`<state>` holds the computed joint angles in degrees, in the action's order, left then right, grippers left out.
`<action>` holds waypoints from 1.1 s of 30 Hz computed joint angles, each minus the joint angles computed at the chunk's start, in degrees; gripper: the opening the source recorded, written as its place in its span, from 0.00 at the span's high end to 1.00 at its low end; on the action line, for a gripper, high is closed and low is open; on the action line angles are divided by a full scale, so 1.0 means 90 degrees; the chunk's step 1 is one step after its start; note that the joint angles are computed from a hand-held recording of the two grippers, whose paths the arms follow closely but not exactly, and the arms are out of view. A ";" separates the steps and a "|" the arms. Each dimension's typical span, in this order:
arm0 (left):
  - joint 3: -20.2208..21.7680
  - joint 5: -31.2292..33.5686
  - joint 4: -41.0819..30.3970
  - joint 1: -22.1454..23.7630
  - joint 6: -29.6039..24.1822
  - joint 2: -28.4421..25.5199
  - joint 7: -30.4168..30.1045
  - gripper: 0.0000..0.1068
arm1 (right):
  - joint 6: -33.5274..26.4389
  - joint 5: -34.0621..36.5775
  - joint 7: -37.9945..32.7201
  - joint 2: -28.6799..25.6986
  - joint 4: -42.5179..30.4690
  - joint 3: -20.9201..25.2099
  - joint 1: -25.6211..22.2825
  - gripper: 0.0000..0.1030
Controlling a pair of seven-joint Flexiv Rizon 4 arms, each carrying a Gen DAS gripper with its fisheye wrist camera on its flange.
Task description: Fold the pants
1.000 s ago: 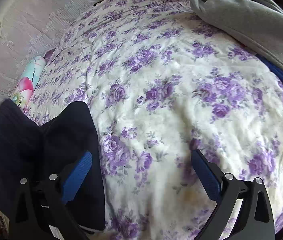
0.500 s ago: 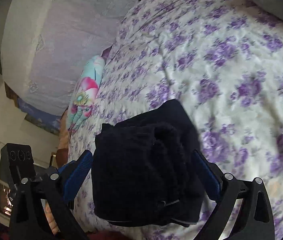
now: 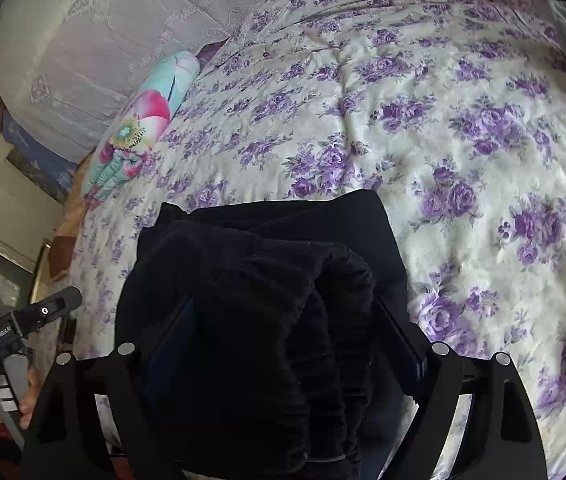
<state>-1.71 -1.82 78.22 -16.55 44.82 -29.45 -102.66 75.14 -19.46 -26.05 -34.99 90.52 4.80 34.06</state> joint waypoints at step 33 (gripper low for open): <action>0.0255 0.1013 -0.0574 -0.0263 -0.0868 -0.0255 -0.0520 0.11 | -0.0446 -0.0401 0.0462 0.0573 0.0435 -0.0235 -0.0050 0.40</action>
<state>0.59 7.29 73.05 -18.92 37.01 -31.74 -107.35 71.12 -23.07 -21.90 -29.83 94.43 2.68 33.61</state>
